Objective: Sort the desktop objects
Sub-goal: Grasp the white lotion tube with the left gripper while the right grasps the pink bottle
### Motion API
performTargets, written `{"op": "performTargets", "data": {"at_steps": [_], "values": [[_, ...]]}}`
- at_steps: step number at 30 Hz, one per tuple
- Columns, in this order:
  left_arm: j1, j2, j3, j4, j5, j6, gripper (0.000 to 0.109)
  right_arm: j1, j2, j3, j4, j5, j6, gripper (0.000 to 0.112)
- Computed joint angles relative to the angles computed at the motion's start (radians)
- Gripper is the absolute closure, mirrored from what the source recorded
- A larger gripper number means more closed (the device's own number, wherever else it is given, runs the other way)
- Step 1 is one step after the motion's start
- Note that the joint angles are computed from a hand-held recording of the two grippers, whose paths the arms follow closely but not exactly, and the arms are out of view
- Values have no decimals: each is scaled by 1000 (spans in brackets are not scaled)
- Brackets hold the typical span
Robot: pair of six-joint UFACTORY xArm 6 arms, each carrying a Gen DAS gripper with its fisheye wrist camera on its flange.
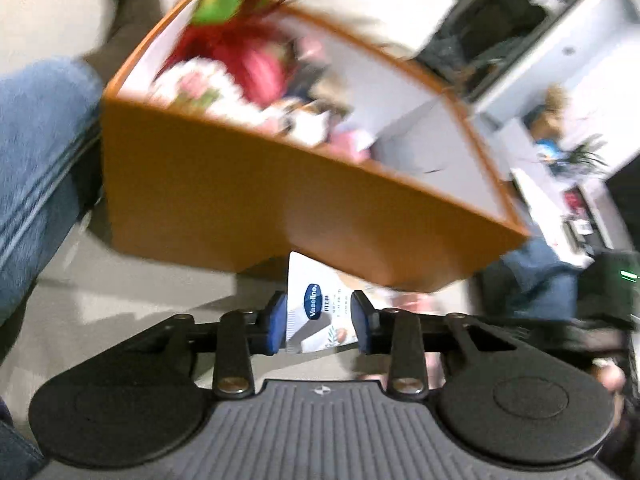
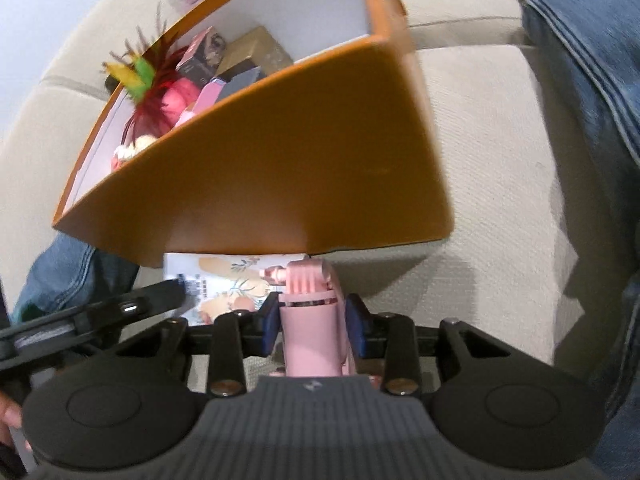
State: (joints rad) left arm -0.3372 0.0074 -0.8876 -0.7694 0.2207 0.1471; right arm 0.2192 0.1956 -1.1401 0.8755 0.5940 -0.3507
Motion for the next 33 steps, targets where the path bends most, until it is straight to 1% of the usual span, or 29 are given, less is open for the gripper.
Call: {"op": "performTargets", "data": {"at_steps": [1, 2, 4, 5, 7, 8, 9, 10, 11, 13, 14, 15, 17, 19, 21, 24, 25, 27, 29, 31, 32, 33], "values": [[-8, -13, 1, -58, -3, 66, 74, -9, -1, 2, 16, 10, -1, 75], [-15, -18, -6, -90, -1, 106, 74, -16, -1, 3, 32, 19, -1, 75], [-26, -14, -20, -85, 4, 123, 74, -25, -2, 7, 52, 30, -2, 75], [-29, -2, -39, -100, 21, 144, 74, -29, -4, 10, 56, 33, 2, 75], [-45, 56, -99, -97, 52, 137, 77, -32, -13, 18, 50, 35, 11, 75], [-49, 71, -112, -68, 55, 112, 80, -34, -16, 21, 51, 35, 13, 75], [-54, 90, -118, -21, 39, 68, 86, -35, -17, 23, 56, 36, 13, 75], [-56, 103, -125, 36, 28, 17, 89, -36, -17, 24, 61, 36, 10, 75], [-57, 113, -130, 61, 20, -9, 92, -34, -18, 24, 60, 34, 8, 75], [-57, 104, -123, 32, 18, 3, 92, -30, -29, 33, 52, 27, -3, 74], [-59, 95, -113, 46, 10, -8, 92, -27, -39, 40, 45, 21, -7, 73], [-59, 85, -101, 92, 1, -48, 93, -26, -52, 49, 43, 18, -12, 67], [-53, 51, -68, 173, -11, -115, 93, -31, -86, 68, 52, 29, -17, 62], [-49, 12, -33, 214, -20, -148, 93, -38, -124, 92, 64, 40, -23, 61], [-40, 5, -27, 235, -19, -166, 93, -39, -159, 121, 1, 42, 38, 61], [-29, -33, 8, 297, -6, -226, 93, -28, -176, 143, -157, 50, 182, 63], [-28, -46, 20, 303, -2, -233, 93, -30, -184, 156, -192, 55, 205, 63], [-33, -72, 40, 274, 12, -206, 93, -18, -192, 169, -247, 38, 241, 70], [-45, -92, 53, 226, 26, -161, 93, -8, -184, 162, -313, 34, 285, 73], [-57, -93, 56, 202, 28, -139, 93, -3, -170, 154, -334, 44, 297, 75], [-60, -85, 53, 231, 31, -164, 93, -2, -160, 147, -333, 48, 294, 75], [-61, -76, 49, 288, 37, -209, 93, 0, -159, 148, -331, 47, 292, 75]]}}
